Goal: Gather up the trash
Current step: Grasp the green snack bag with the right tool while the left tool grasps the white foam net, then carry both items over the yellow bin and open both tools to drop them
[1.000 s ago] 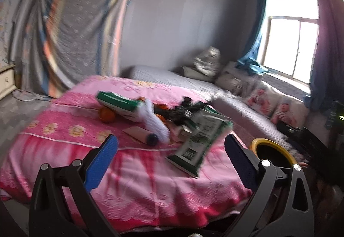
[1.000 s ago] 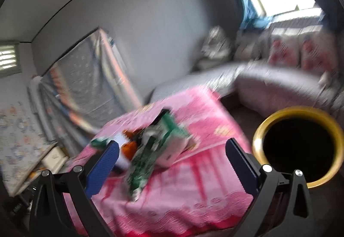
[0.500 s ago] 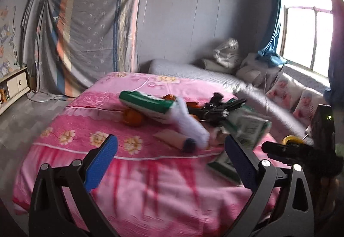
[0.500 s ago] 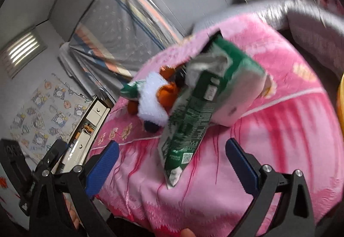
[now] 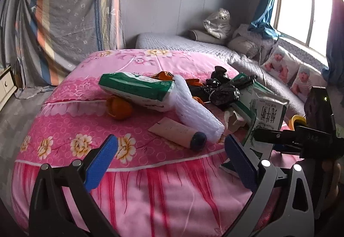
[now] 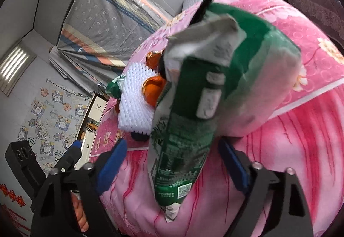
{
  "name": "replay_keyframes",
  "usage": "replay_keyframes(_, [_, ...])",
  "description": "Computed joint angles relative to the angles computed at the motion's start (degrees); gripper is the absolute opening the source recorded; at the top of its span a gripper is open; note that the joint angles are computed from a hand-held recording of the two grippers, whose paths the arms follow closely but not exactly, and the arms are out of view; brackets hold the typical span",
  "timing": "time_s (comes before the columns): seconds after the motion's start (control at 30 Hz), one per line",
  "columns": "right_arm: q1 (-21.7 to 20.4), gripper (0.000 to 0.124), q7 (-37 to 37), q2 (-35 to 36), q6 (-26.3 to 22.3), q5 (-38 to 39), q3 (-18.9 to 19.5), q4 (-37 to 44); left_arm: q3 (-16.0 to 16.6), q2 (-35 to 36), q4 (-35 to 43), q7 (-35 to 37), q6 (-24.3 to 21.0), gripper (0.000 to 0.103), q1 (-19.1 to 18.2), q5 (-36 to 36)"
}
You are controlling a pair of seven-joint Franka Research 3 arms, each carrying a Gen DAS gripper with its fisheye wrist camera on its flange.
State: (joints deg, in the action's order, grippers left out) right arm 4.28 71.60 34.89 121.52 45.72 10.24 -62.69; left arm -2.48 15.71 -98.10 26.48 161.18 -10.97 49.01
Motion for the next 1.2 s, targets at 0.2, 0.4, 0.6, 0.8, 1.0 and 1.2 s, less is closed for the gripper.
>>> replay_keyframes(0.2, [-2.65, 0.035, -2.53, 1.17, -4.84, 3.60, 1.80, 0.67, -2.36, 4.04, 5.57, 9.16, -3.60, 0.095, 1.10, -8.92])
replay_keyframes(0.4, [-7.33, 0.034, -15.12, -5.39, -4.29, 14.64, 2.85, -8.67, -3.73, 10.31, 14.89, 17.99, -8.50, 0.095, 1.02, -17.74])
replay_keyframes(0.6, [-9.89, 0.034, -24.52, -13.63, -5.67, 24.44, -0.41, -19.77, -4.49, 21.05, 31.17, 25.24, -18.11, 0.095, 0.46, -26.53])
replay_keyframes(0.8, [-9.28, 0.034, -26.11, -16.64, -8.27, 27.61, -4.29, -23.50, -4.21, 27.44, 40.75, 25.93, -24.45, 0.062, 0.47, -33.36])
replay_keyframes(1.0, [-8.90, 0.034, -25.17, -17.97, -9.21, 29.11, -5.96, -25.28, -3.88, 22.99, 33.09, 24.51, -17.72, 0.018, 1.14, -34.19])
replay_keyframes(1.2, [-8.42, 0.034, -25.20, -18.50, -9.85, 29.37, -6.21, -25.56, -0.42, 10.10, 13.21, 17.47, -3.00, 0.016, -1.06, -25.56])
